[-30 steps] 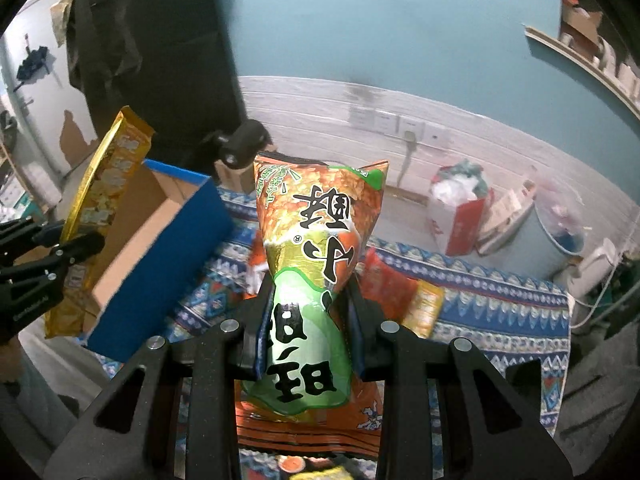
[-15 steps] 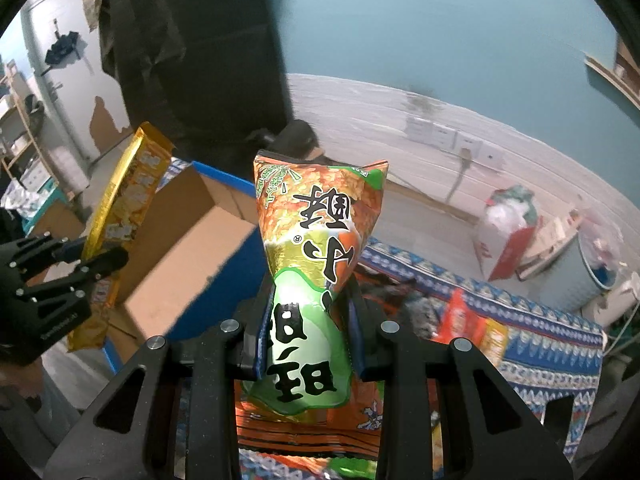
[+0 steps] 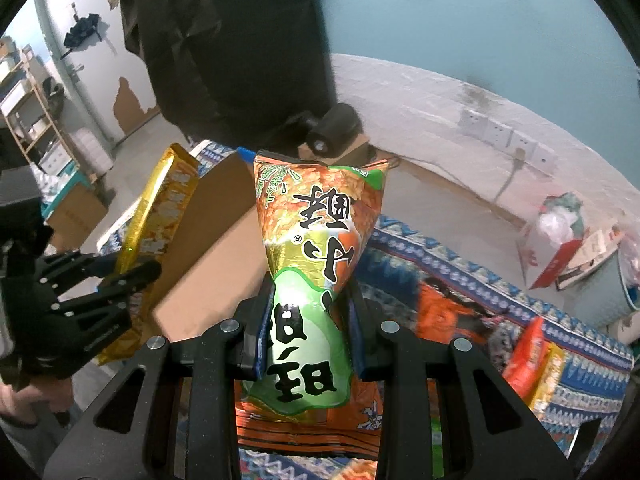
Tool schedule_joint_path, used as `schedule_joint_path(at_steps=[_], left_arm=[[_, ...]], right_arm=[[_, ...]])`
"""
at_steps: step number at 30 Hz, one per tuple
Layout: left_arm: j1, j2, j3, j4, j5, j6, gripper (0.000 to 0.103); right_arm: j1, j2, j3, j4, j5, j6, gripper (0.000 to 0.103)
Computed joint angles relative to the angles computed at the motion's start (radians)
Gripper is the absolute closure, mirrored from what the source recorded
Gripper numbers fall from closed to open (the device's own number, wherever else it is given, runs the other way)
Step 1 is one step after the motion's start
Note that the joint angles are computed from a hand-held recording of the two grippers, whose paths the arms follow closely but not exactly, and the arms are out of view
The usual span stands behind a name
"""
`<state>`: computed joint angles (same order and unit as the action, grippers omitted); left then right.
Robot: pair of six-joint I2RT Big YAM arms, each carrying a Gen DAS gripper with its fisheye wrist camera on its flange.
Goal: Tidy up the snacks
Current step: 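Carry both bags over the box and open both tools to drop them, then move both tools back over the snack pile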
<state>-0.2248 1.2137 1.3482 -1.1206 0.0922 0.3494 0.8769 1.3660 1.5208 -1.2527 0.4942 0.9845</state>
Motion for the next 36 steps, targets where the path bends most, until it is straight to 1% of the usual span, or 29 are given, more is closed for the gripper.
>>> schedule_joint_path(at_steps=[2, 6, 10, 15, 17, 18, 19, 23, 25, 29, 31, 34, 36], left_arm=[[0.007, 0.017, 0.002, 0.001, -0.007, -0.005, 0.076], [0.025, 0.042, 0.015, -0.02, 0.012, -0.018, 0.075], [0.029, 0.037, 0.011, -0.01, 0.001, -0.012, 0.075], [0.045, 0.039, 0.022, -0.034, 0.005, -0.011, 0.075], [0.053, 0.035, 0.023, -0.037, 0.005, -0.004, 0.07], [0.059, 0.031, 0.022, -0.034, 0.005, 0.0, 0.064], [0.064, 0.027, 0.021, -0.031, 0.006, 0.004, 0.06], [0.085, 0.017, 0.025, -0.029, 0.009, 0.013, 0.058], [0.097, 0.015, 0.028, -0.033, 0.015, 0.013, 0.052], [0.107, 0.013, 0.028, -0.031, 0.01, 0.018, 0.049], [0.108, 0.016, 0.033, -0.039, 0.003, 0.018, 0.047], [0.106, 0.015, 0.039, -0.046, 0.009, 0.015, 0.045], [0.104, 0.009, 0.041, -0.047, 0.016, 0.016, 0.041]], right_arm=[[-0.005, 0.018, 0.012, 0.008, -0.011, -0.011, 0.073], [-0.013, 0.061, 0.041, 0.03, -0.04, -0.033, 0.073], [-0.021, 0.088, 0.05, 0.057, -0.072, -0.058, 0.073], [-0.03, 0.118, 0.068, 0.075, -0.101, -0.067, 0.073], [-0.033, 0.133, 0.082, 0.081, -0.113, -0.078, 0.073], [-0.035, 0.135, 0.081, 0.086, -0.119, -0.083, 0.073], [-0.035, 0.142, 0.088, 0.089, -0.124, -0.088, 0.073], [-0.034, 0.171, 0.108, 0.096, -0.137, -0.105, 0.073], [-0.035, 0.181, 0.113, 0.102, -0.148, -0.106, 0.073], [-0.041, 0.197, 0.116, 0.113, -0.18, -0.115, 0.073], [-0.043, 0.205, 0.118, 0.114, -0.191, -0.114, 0.072], [-0.044, 0.206, 0.114, 0.111, -0.198, -0.1, 0.064], [-0.042, 0.199, 0.109, 0.105, -0.19, -0.09, 0.053]])
